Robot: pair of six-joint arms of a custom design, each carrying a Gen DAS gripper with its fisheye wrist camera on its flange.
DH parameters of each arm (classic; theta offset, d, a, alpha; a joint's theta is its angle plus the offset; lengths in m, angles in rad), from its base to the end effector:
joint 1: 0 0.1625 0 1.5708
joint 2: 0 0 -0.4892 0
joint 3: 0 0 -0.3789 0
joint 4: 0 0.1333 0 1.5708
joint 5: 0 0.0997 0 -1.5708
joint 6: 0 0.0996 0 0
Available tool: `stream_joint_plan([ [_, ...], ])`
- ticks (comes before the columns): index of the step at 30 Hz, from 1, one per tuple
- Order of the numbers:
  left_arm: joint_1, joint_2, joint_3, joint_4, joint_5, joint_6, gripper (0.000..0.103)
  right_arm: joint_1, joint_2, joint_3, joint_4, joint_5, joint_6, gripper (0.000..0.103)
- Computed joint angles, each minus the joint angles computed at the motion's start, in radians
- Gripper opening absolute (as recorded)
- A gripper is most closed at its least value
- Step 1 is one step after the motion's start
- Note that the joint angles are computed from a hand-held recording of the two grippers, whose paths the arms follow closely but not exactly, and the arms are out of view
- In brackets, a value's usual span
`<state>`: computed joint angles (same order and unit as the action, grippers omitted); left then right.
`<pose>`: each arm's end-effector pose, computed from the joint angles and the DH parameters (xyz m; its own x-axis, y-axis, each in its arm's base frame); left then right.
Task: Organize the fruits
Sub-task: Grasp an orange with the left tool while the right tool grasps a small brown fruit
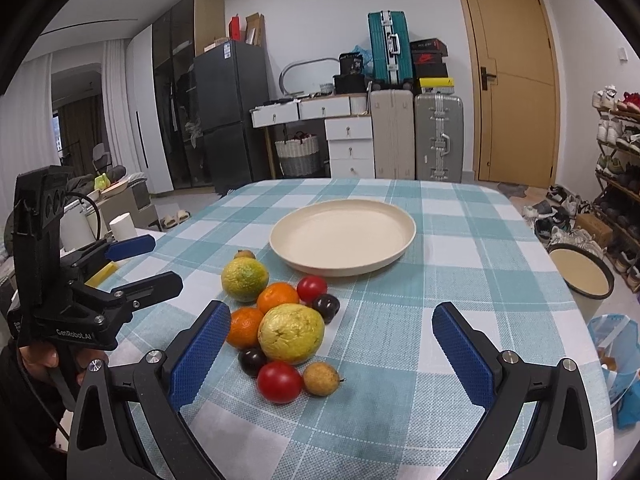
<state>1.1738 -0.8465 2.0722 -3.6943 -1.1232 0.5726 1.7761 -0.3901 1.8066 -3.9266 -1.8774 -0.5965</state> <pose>-0.0634 -0.6074 0.1943 -0.6782 0.3421 -0.6504 0.7239 0.4634 -0.5111 0.2328 -0.6116 -0.0015 -0.7456 -0.2881 0.6008 -0.6518 0.5029 -0.5677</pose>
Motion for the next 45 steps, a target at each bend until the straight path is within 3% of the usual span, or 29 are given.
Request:
stream_joint_plan([
  [11, -0.009, 0.011, -0.018, 0.036, 0.053, -0.005, 0.102, -0.007, -0.008, -0.028, 0.107, -0.041, 0.059, 0.102],
  [17, 0.001, -0.008, -0.031, 0.155, 0.017, -0.067, 0.102, -0.011, -0.019, -0.04, 0.194, -0.093, 0.081, 0.09],
  [22, -0.011, 0.007, -0.051, 0.22, 0.071, -0.091, 0.102, -0.018, -0.044, -0.026, 0.265, -0.1, 0.106, 0.087],
  [25, -0.003, 0.004, -0.063, 0.276, 0.039, -0.104, 0.102, -0.02, -0.052, -0.019, 0.299, -0.107, 0.11, 0.087],
  [33, 0.0, 0.024, -0.106, 0.383, 0.055, -0.127, 0.102, -0.026, -0.051, -0.026, 0.374, -0.182, 0.1, 0.08],
  [38, 0.007, 0.027, -0.133, 0.462, 0.039, -0.151, 0.093, -0.025, -0.041, -0.042, 0.409, -0.2, 0.077, 0.078],
  [40, 0.012, 0.026, -0.142, 0.491, 0.025, -0.163, 0.083, -0.025, -0.037, -0.051, 0.433, -0.206, 0.077, 0.075],
  [45, 0.03, 0.019, -0.168, 0.577, -0.054, -0.191, 0.07, -0.023, -0.033, -0.065, 0.448, -0.205, 0.059, 0.07],
])
